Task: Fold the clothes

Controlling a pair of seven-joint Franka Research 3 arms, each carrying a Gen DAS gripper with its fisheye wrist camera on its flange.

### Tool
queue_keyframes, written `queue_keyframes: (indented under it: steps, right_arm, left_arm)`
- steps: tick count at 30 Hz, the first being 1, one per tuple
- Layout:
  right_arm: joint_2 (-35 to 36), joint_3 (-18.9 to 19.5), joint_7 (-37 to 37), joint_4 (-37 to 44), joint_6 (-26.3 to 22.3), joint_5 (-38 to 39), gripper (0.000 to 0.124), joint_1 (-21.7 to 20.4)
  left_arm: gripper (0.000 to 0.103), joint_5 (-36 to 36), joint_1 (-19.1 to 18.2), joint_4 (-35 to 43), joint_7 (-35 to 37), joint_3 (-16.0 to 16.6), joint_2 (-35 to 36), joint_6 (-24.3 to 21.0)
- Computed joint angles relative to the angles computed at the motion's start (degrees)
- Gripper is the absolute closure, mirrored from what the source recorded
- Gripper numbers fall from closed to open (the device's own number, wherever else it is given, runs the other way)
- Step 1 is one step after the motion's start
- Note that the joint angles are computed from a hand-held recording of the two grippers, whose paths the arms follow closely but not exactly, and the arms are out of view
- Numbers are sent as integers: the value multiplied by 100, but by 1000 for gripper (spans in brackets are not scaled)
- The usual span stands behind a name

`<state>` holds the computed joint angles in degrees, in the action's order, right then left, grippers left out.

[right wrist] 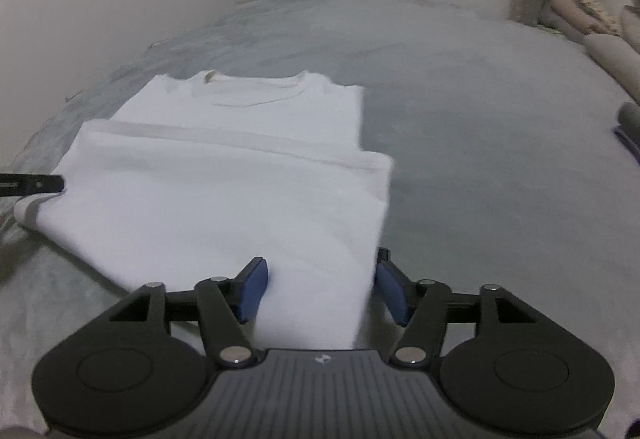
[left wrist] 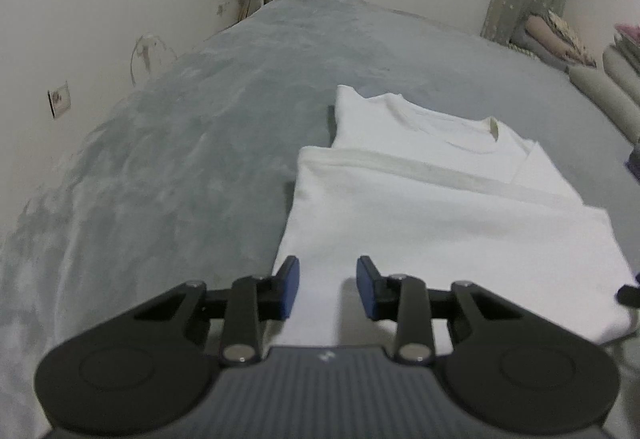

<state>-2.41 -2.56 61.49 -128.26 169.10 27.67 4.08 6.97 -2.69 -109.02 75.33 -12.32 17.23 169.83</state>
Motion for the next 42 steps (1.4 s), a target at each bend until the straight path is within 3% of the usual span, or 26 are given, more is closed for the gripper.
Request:
queue_keyframes:
  steps: [2,4,6,11,15,17,20,22,24,26,28,30,32,42]
  right_arm:
    - [-147,-68,-287,-83,-25,749,63,71]
    - [-290,-153,-449,-160,-92,1444,62,137]
    - [-417,-224,-359,-262,-192,1940,61,153]
    - [-503,-341,-255,-329,-479,2682,59,150]
    - [-408,-322,-127,-248,-616,2964,59,101]
    - [-363,-304,-185,-206,-669,3228,58,108]
    - [-309,-249,-266,-165,-577,3495,58,106]
    - [-296,-229,-294,-158,-564,3515,59,84]
    - [-283,-215,-322,-150,-551,3535,65,70]
    - [-269,-206,-351,-142,-538,3554,75,59]
    - [-256,-198,-379,-135,-524,3574,82,51]
    - [-242,-192,-408,-127,-510,3593,88,44]
    - [-229,-187,-436,-119,-496,3613,91,38]
    - [-322,-51,-17,-367,245,2360,84,80]
  left_arm:
    - [70,-403,244,-80,173,-251,-94,-49]
    - [49,-360,109,-240,-179,-20,-267,-90]
    - [48,-225,-2,-394,-579,194,-419,-151]
    - [41,-1219,460,-491,83,-266,-413,-107]
    - [34,-2205,825,-471,1034,-819,-344,-28]
    - [34,-1938,547,-545,929,-573,-362,71]
    - [43,-1594,311,-526,660,-368,-267,271]
    - [60,-1660,398,-486,661,-492,-189,354]
    - [75,-1413,258,-490,383,-315,-161,415]
    - [85,-1380,346,-491,311,-381,-149,422]
    - [93,-1667,660,-506,468,-701,-151,429]
    - [94,-1940,894,-531,655,-951,-162,480]
    - [94,-1970,914,-567,754,-994,-184,571]
    - [85,-1388,553,-502,485,-589,-101,611]
